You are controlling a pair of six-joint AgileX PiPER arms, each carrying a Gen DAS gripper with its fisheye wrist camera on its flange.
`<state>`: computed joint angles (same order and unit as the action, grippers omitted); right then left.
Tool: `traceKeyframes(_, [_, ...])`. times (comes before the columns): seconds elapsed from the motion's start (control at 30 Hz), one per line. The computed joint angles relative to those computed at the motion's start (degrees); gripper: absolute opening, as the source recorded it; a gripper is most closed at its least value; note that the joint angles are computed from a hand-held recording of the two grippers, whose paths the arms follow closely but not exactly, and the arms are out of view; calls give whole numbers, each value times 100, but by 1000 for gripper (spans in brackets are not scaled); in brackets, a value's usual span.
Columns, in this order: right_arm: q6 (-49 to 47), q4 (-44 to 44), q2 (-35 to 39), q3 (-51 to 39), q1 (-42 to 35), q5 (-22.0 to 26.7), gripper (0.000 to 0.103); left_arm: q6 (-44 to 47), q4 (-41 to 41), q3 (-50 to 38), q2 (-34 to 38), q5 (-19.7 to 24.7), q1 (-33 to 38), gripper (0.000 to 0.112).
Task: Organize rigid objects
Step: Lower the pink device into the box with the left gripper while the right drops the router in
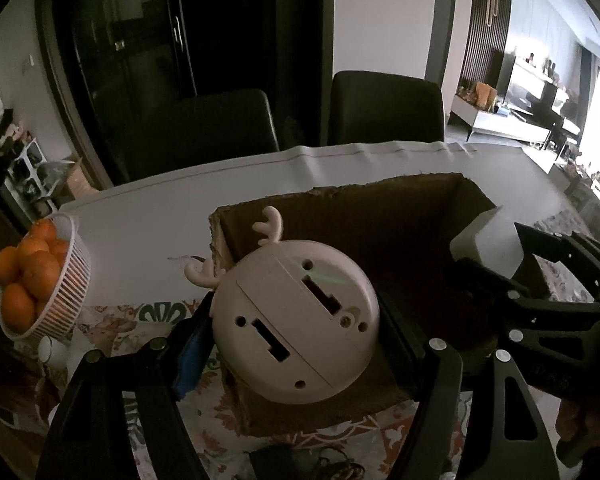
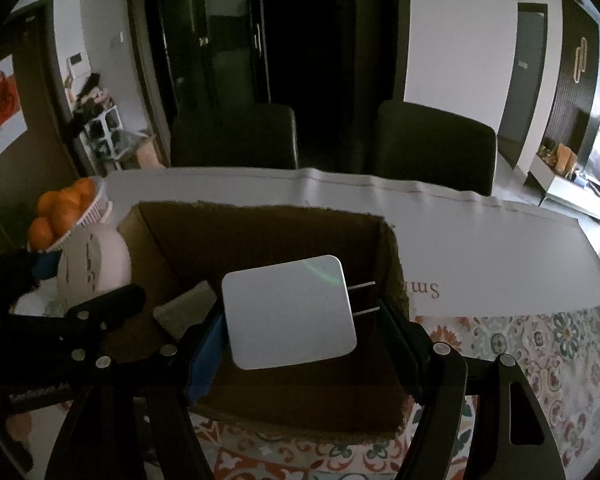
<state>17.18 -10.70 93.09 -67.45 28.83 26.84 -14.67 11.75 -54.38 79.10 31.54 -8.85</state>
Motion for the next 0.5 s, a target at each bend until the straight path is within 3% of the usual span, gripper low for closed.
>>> traceKeyframes(0.1, [-186,169,78,-24,-47,19,73,-138,177,13,-67,-5,-23,86])
traceKeyframes(0.2, [-452,478,130,-66,-112,76,75,-507,579,92,-158,-55,-110,86])
traceKeyframes(0.5, [1103,-1005,-405,338,245,25,77,-876,739,467,-802,90,-169,86])
